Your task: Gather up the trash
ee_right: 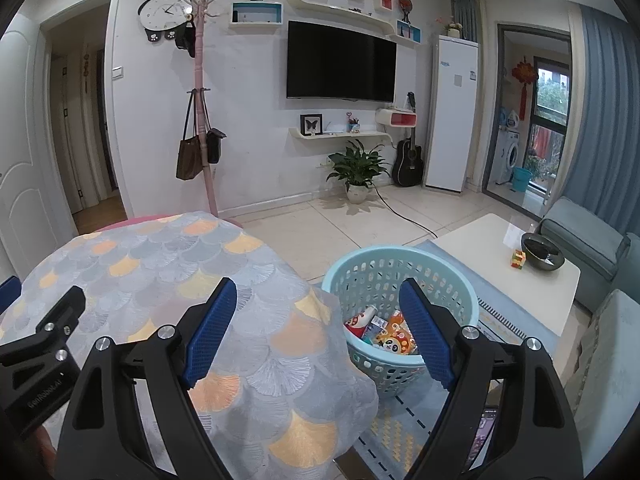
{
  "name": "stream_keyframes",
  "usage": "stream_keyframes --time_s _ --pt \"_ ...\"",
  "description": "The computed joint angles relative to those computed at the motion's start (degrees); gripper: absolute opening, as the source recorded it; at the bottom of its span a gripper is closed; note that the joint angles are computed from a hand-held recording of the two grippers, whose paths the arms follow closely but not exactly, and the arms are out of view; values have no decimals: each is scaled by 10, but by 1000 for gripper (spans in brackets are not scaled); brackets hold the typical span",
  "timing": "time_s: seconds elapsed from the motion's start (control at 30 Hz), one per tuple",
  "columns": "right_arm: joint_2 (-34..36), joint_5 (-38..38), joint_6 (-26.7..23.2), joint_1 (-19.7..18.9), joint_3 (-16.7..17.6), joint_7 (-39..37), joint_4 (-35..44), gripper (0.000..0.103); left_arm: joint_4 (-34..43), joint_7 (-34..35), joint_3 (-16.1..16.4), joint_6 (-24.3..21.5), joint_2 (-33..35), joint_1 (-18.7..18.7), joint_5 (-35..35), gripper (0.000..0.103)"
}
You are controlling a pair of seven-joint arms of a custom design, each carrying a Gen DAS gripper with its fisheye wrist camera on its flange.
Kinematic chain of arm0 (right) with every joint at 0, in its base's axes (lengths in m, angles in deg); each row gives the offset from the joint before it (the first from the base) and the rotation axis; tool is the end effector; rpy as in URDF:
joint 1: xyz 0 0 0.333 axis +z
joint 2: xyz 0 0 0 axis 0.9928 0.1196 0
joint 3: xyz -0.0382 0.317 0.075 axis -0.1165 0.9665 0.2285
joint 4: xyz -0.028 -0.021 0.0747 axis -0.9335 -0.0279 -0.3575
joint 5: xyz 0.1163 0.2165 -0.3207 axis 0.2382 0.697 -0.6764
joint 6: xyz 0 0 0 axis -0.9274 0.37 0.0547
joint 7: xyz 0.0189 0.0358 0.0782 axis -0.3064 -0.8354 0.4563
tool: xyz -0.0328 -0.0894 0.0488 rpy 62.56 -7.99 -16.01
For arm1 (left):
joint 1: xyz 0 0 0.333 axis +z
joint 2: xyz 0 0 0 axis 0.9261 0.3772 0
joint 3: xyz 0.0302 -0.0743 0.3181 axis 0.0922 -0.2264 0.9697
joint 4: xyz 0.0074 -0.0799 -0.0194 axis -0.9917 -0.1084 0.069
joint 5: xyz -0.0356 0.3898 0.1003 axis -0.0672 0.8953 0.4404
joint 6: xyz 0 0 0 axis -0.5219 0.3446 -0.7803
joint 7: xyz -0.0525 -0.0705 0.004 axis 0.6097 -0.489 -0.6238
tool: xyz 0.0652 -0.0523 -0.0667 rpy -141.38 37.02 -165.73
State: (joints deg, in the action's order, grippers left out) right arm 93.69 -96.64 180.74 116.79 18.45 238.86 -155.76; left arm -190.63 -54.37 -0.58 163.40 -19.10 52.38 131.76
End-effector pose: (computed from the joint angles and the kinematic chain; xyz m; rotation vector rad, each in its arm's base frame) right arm 0.5724 0.4036 0.5269 -1.7034 1.3156 -0.7819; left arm 0.5046 -0.2795 0.5627 -1.7852 1.1155 -0.5855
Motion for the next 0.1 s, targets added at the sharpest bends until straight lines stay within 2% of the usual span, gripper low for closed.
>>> stream_keyframes --time_s 0.1 --pt "-1 1 0 1 2 -3 1 79 -11 -8 -2 -12 -16 0 -3 96"
